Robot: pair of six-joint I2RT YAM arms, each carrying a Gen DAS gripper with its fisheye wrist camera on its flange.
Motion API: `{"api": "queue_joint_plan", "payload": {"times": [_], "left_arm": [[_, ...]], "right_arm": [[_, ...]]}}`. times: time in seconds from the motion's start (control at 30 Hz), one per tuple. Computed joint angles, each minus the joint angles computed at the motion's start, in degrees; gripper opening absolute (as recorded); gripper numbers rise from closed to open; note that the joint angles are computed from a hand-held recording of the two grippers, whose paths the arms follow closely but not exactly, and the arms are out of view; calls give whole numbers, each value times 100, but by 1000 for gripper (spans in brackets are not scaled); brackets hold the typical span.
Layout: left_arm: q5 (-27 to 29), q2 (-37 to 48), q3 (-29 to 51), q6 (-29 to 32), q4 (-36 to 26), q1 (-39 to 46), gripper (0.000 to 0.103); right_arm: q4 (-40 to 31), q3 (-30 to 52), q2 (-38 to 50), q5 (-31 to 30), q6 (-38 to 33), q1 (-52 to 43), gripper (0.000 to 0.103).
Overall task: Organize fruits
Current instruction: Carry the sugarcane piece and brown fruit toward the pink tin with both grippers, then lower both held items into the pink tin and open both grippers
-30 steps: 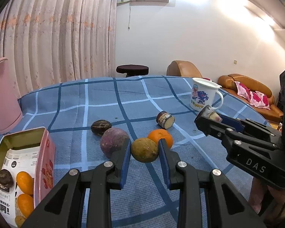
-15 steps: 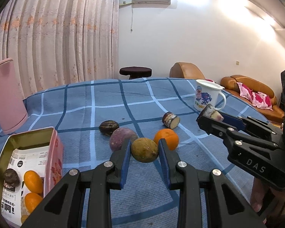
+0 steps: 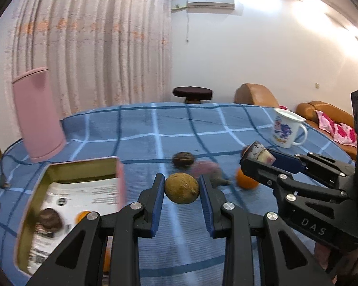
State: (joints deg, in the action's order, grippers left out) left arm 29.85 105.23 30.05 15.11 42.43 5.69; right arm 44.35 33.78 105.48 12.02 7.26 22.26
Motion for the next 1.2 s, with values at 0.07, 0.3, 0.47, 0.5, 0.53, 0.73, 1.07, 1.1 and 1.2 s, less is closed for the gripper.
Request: {"api": "queue_joint_plan", "payload": {"times": [0.07,0.3,0.47,0.5,0.53,0.73,1.07,1.1,1.2], "left_arm": [[45,-22,54,47,-66,217,31],[246,120,459,151,-429,1031,31],[275,396,785,185,-589,1441,31],[260,445,838,195,-608,1496,31],[226,480,871,189,-611,1527,31],[294,749,1146,271,-801,1840,31],[316,1066,1384,443,-1018,2089,31],[307,1093,1408,450,-1018,2105,31],[274,1147,1463,458,-1066,2113,31]], "right_arm": [[-129,220,37,2,-41,165,37],[-580,1096,359,-100,-166,741,37],[-841,1640,696,-125,-239,1080,37],[-892,1724,747,-127,-247,1123,37],[-943,1830,826,-127,-264,1181,37],[-1244,2352,1279,-160,-304,1438,37],[-1675,2799,1697,-204,-325,1617,37],[-1686,2801,1713,-197,-324,1623,37],[-1781,2866,1775,-221,-305,1623,37]]}}
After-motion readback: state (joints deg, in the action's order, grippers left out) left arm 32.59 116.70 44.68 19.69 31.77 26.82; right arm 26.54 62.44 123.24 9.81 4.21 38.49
